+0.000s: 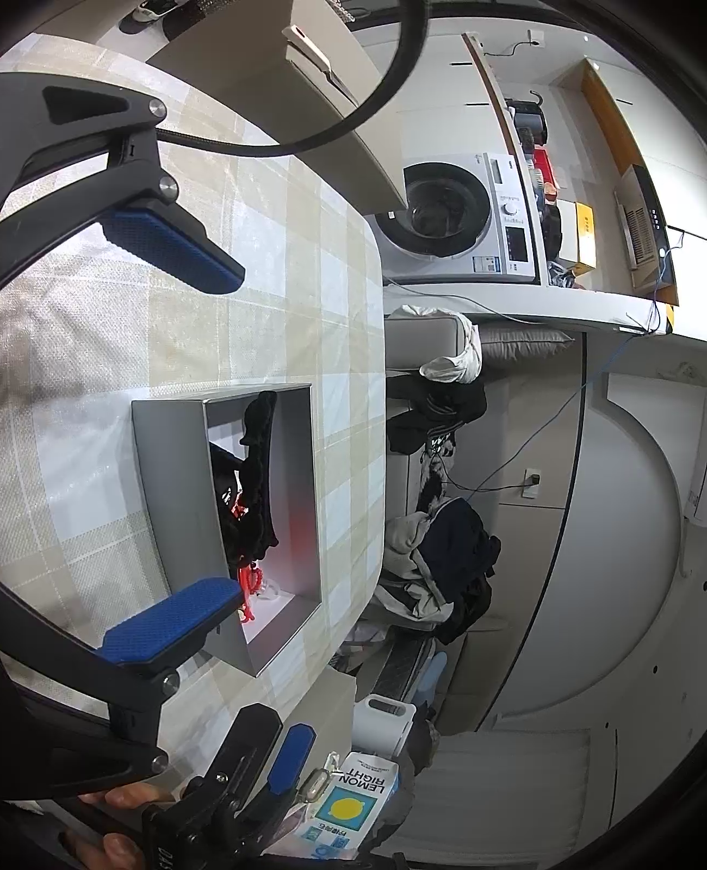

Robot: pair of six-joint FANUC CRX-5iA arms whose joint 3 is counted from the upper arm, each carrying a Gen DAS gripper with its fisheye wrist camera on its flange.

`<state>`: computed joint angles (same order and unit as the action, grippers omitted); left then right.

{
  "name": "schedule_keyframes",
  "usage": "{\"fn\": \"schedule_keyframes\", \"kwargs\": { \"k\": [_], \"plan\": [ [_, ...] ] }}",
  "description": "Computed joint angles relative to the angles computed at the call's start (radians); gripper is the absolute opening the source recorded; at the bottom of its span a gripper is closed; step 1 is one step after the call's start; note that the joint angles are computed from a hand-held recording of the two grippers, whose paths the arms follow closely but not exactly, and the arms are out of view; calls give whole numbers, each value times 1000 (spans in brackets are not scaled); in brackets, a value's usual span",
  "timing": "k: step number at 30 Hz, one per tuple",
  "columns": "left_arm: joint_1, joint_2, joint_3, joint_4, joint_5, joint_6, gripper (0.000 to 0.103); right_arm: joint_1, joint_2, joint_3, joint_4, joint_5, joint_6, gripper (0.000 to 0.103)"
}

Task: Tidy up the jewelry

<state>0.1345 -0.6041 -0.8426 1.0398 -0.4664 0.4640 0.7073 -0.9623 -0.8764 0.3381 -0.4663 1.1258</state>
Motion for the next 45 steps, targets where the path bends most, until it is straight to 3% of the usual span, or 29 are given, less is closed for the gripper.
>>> {"fn": "schedule_keyframes", "kwargs": {
  "k": [45],
  "plan": [
    [4,7,5,-2,-6,7,102,6,-1,1,5,-8,-5,103]
  ]
}}
